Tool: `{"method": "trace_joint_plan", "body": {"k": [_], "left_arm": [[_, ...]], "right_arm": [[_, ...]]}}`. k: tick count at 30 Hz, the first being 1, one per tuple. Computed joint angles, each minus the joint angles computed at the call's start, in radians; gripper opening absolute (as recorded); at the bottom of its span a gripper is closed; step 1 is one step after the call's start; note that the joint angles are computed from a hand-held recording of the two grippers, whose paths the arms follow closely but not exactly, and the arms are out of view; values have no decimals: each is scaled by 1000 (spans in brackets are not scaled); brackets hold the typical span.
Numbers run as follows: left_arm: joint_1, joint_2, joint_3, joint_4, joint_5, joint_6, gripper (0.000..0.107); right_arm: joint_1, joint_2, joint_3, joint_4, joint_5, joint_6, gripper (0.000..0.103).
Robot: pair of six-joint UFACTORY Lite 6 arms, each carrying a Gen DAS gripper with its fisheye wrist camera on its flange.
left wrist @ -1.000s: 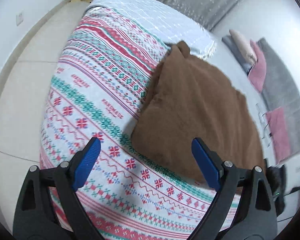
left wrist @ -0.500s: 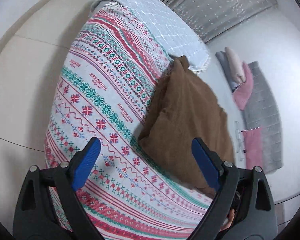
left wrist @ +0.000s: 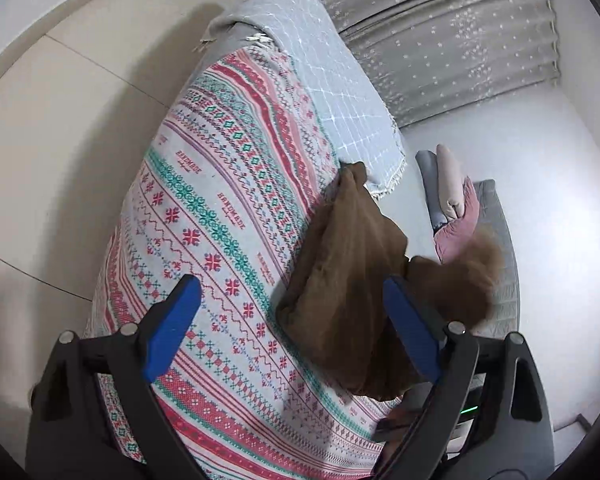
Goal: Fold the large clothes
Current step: 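Lift the brown jacket bundle with the right gripper and turn it over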
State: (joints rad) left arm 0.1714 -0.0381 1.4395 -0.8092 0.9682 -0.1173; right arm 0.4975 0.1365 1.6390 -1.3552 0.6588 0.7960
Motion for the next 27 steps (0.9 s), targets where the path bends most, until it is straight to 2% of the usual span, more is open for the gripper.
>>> {"method": "trace_joint_plan", "body": {"k": [1,3,6,8,10,14,16,18,19,21,23,25,27], "left_arm": [[-6,7,1,5,-1,-7,93],[-4,19,0,-1,9,4,93],[11,23,-5,-22,21,23,93],[-1,29,6,-5,12,12,93],[-15,34,8,7,4,1,93],[-43,39,13,-11,2,9,93],[-52,34,23,6,-5,3,93],[-61,34,31,27,-16,-11,93],[-66,37,33,41,-21,-19,93],[-74,46,32,57,-26,-34,93],[-74,51,23,45,-21,-29,93],[-78,49,25,49,-21,-23,93],[-82,49,36,67,-24,-27,93]], "right_arm": [[79,44,-54,-54,30,-2,19],[149,105,-157,-57,52,-13,19],[204,98,-314,-195,100,134,19],[170,54,-305,-133,29,113,19],[123,37,-229,14,-37,-15,19],[91,7,-141,107,-71,-97,18],[149,-42,-168,43,-45,-29,18],[187,-101,-268,-50,-51,31,18],[218,-93,-300,-73,-19,27,18],[234,4,-298,-85,45,-22,18],[253,84,-306,-139,129,49,21],[237,95,-256,-53,113,65,22],[225,104,-194,68,106,-9,25]]}}
